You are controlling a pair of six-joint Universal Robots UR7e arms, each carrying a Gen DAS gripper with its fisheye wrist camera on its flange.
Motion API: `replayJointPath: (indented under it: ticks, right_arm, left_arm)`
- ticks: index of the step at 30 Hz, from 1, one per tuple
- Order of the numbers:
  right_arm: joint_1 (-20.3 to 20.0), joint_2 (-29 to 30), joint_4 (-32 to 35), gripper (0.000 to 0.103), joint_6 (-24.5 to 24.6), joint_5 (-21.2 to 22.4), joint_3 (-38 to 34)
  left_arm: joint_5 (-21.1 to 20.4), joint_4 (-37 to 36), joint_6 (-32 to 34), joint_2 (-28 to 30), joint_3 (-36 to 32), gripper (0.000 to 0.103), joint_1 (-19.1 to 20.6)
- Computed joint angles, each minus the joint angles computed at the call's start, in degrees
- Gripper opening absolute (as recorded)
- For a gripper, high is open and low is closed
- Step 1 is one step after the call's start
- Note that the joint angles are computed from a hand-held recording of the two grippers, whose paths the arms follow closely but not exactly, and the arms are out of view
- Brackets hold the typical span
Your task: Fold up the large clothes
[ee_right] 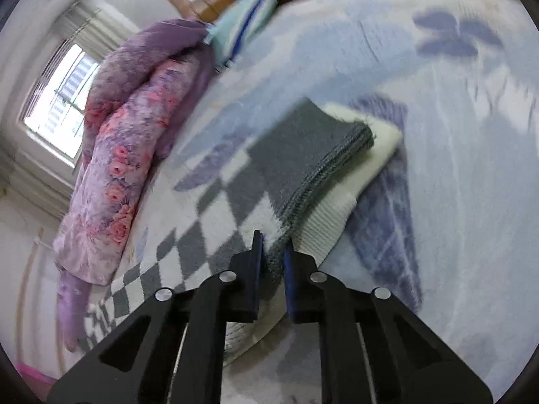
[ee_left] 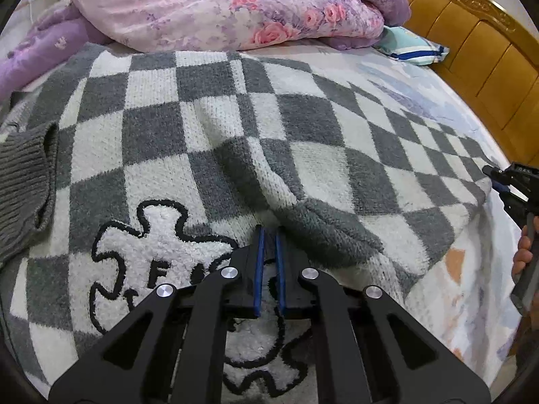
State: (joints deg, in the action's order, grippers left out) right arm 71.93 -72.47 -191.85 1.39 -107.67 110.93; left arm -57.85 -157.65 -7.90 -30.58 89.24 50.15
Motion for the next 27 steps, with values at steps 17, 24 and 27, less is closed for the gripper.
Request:
replayJointPath:
  ticks: [17,24,27]
  right_arm:
    - [14.1,6.2,-12.3,0.009,-16.7,-21.1,-3.9]
    - [25.4,13.1,-17.3,0.009,-23.8,-16.2,-6.1]
    - [31.4,17.9,-13.6,0.009,-23.3,-15.2,-9.1]
  left_arm:
    - [15.2,-5.3,1.3,-30.5,17.3,0.031,7.1]
    - [13.5,0.3,-1.4,-38.2,17.5,0.03,15.6]
    - [9.3,2.4,-1.1,-38.1,16.4,0.03,17.9]
